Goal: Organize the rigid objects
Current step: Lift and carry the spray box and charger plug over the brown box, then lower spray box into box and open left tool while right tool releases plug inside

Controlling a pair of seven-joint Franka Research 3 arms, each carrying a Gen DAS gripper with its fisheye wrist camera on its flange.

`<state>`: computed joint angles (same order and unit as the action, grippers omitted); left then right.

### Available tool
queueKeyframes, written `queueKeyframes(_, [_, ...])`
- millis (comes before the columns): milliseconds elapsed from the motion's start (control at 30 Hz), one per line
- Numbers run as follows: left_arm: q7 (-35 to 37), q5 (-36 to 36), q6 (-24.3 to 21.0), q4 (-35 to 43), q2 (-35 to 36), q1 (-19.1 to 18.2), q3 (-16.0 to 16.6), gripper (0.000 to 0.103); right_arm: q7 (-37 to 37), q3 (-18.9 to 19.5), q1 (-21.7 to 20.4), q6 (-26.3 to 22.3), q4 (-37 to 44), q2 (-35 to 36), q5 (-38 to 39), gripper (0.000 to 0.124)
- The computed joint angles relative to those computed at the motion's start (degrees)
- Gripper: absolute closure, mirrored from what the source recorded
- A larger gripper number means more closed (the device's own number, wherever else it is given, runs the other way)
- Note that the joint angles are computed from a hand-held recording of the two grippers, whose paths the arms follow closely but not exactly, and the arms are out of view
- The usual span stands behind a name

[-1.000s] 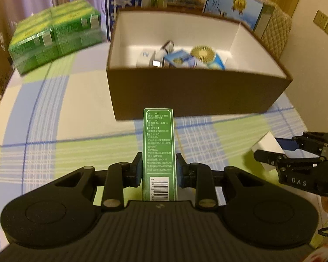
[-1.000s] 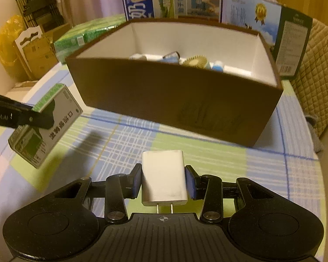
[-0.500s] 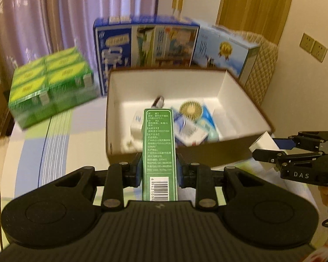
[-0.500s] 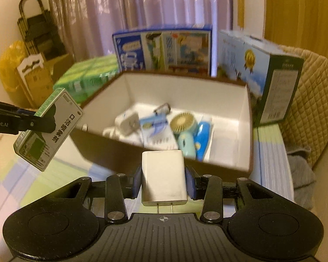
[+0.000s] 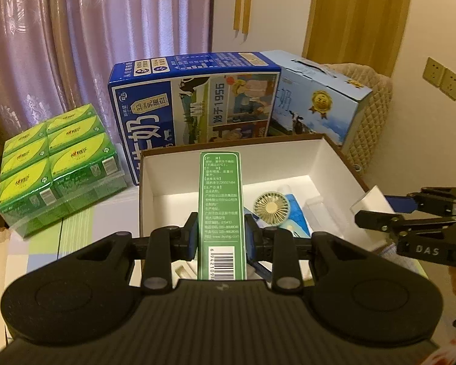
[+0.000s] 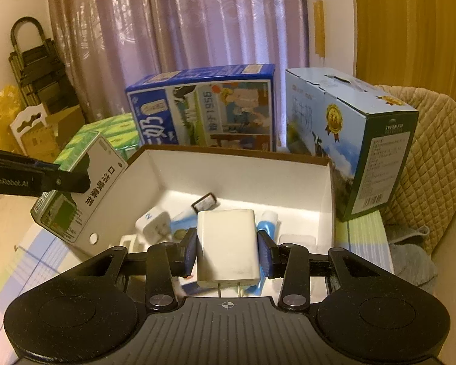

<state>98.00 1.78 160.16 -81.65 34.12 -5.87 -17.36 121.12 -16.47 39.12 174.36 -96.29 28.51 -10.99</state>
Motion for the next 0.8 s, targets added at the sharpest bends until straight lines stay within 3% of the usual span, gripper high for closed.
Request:
queueKeyframes(367, [-3.40, 2.50, -10.52, 16.91, 11.57, -4.42, 3.30, 0.078, -4.64, 4.84, -6.19, -5.70, 7.20, 5.35, 2.76, 0.086])
queueKeyframes(800, [-4.80, 3.40, -18.30, 27.08, 18.77, -6.73, 4.84, 0.078, -7.19, 7.45, -8.97, -8.42, 9.31, 7.66, 5.25, 0.086])
